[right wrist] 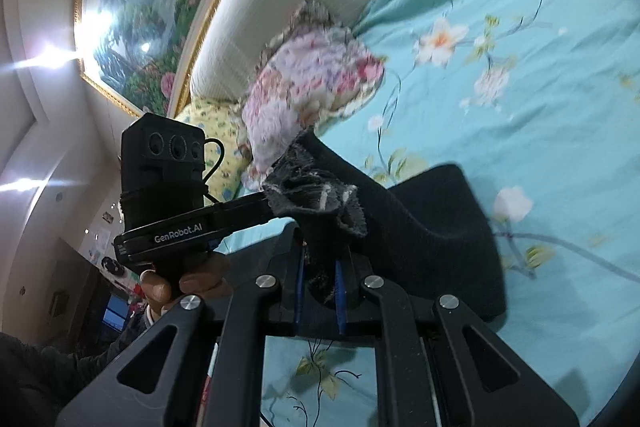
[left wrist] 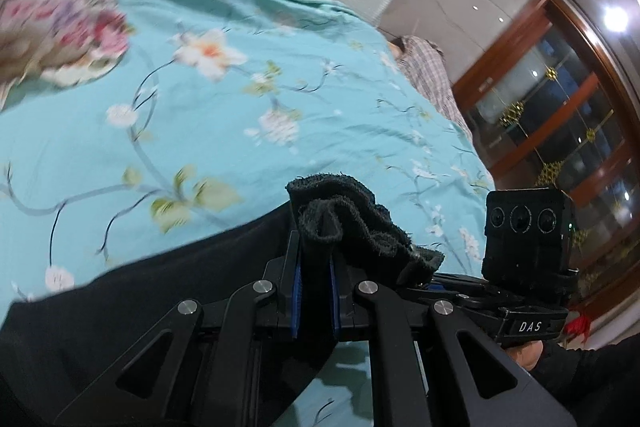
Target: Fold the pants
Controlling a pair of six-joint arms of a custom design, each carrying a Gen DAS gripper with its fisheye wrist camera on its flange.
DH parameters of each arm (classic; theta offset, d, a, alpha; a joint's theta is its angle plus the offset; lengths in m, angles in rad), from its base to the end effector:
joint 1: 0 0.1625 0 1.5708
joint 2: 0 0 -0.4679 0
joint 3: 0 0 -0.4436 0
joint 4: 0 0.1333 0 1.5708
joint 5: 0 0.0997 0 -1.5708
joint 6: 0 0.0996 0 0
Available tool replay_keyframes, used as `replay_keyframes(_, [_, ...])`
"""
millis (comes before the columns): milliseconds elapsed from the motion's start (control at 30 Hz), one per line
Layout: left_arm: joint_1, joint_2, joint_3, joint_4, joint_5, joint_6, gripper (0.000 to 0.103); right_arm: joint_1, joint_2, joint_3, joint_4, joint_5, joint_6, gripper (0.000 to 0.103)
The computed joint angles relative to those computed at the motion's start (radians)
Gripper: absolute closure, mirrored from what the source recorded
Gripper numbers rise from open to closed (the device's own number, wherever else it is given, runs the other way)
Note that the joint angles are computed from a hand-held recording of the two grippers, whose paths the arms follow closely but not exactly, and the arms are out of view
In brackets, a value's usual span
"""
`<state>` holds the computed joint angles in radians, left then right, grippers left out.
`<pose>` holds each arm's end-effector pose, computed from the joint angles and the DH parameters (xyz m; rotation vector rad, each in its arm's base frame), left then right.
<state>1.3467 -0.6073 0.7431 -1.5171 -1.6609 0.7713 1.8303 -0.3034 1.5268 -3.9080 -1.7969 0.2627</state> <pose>-0.0794 -0.9080 0.2533 -1.4184 -2.6375 -0.2375 0.2942 -0.6758 -0.0682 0.1865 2.5793 -1.6273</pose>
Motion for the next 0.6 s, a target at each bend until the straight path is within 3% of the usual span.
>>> replay_keyframes(367, [0.047,0.016,-0.010,-0.026,0.040,-0.049,0.093,-0.012,0.048,-0.081,0.141,-0.002,0.046,0.086])
replay_keyframes(500, [0.060,0.016,-0.013,-0.044,0.057,-0.079,0.093,-0.014,0.055,-0.100,0.189,-0.005,0.064,0.080])
replay_keyframes(600, [0.071,0.020,-0.030,-0.041,0.059,-0.103,0.093,-0.010,0.060,-0.115,0.217,-0.012,0.057,0.069])
